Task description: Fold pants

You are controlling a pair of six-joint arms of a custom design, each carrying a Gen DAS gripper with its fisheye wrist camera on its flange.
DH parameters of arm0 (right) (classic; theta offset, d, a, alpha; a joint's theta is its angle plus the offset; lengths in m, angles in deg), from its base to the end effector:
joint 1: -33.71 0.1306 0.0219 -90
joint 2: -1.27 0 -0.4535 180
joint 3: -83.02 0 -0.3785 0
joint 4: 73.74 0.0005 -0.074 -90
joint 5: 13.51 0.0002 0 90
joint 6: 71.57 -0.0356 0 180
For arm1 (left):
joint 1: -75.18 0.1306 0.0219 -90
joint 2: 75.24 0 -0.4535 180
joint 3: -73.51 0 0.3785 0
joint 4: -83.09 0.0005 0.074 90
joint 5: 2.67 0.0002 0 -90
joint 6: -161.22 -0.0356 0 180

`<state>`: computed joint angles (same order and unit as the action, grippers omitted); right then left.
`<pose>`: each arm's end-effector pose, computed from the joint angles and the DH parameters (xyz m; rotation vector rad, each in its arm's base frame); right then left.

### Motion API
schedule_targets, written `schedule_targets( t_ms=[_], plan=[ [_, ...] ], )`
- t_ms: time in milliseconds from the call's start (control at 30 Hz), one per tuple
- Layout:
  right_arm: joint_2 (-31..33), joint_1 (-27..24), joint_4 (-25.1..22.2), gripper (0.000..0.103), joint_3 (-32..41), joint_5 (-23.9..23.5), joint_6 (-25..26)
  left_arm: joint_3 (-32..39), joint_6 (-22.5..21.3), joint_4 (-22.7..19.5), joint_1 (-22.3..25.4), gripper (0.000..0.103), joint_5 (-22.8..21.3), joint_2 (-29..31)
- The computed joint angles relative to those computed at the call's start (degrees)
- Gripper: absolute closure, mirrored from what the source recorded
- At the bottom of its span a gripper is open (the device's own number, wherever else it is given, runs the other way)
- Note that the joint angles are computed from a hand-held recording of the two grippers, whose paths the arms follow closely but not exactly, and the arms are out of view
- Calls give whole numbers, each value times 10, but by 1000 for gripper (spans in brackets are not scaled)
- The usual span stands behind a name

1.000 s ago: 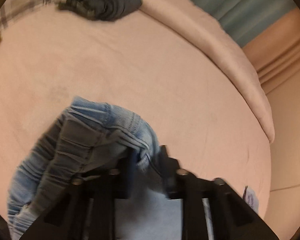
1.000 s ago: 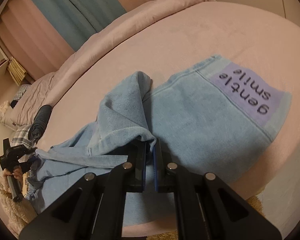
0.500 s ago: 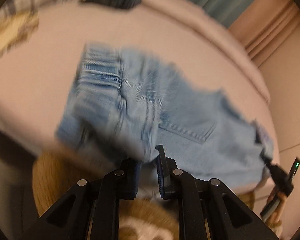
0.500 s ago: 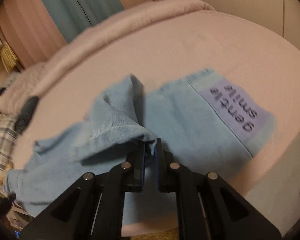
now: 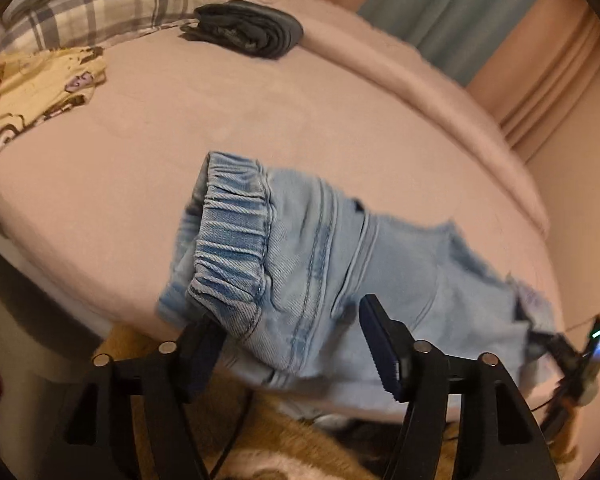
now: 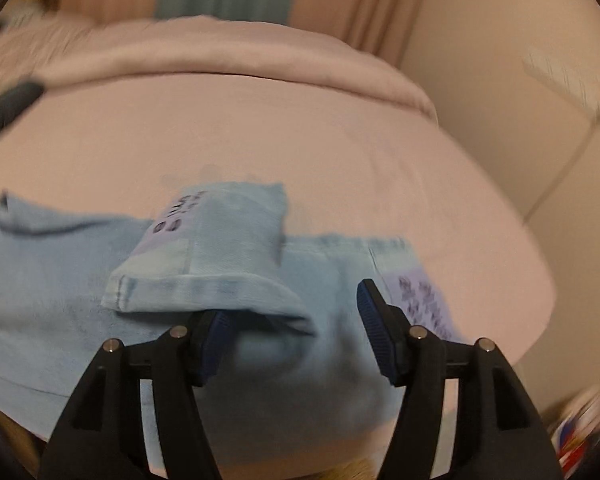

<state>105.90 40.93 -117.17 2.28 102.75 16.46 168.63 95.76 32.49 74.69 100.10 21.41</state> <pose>0.5803 0.0571 0.4541 0.0983 2.3586 -0.4760 0.5193 -0.0128 0.4850 -0.4279 2.4703 -0.4599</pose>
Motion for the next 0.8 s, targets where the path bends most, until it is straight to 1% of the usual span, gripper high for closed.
schedule_targets(
  t_ms=[33,67,100,133,167,200,267,300,333,367,433,467,500,533,567,600,633,667,700,733,800],
  plan=[
    [3,7,12,42,1,15,26,4,7,3,3,37,5,6],
    [4,12,33,44,-3,21,53,8,10,0,8,38,7,13],
    [7,15,53,49,-4,15,80,12,11,-3,9,42,4,20],
    [10,15,60,77,-1,9,87,8,11,2,10,58,1,19],
    [11,13,65,97,2,3,85,9,13,0,9,79,-20,18],
    [12,8,66,96,8,-7,70,6,13,1,14,80,-15,13],
    [-3,-16,66,96,11,-55,5,-3,28,17,27,83,32,-1],
    [-17,-31,75,96,5,-74,-26,-5,25,21,32,83,43,-12],
    [-28,-41,83,96,-1,-84,-46,-7,19,21,35,83,45,-17],
    [-40,-55,88,96,-8,-95,-69,-7,11,15,37,83,42,-24],
    [-61,-97,81,95,-23,-139,-133,-8,5,1,39,83,49,-25],
    [-66,-116,78,95,-32,-173,-163,-9,1,-12,43,83,53,-19],
    [-70,-144,71,94,-46,-228,-203,-6,2,-24,42,83,48,-11],
    [-70,-155,64,93,-54,-249,-222,-7,2,-34,42,83,49,-5],
    [-67,-169,54,88,-65,-268,-245,-6,0,-51,42,82,48,2],
    [-65,-178,45,87,-76,-278,-259,-4,-2,-66,39,83,40,8],
    [-64,-185,33,87,-86,-275,-268,-5,-3,-70,37,81,35,12],
    [-64,-189,23,87,-95,-259,-273,-6,-3,-68,36,79,31,11],
    [-66,-194,34,89,-105,-264,-276,-5,-3,-69,36,79,32,11],
    [-72,-199,51,90,-117,-275,-279,0,-2,-73,37,79,36,12],
    [-77,-206,56,89,-116,-283,-278,6,-1,-77,36,79,37,15]
  ],
)
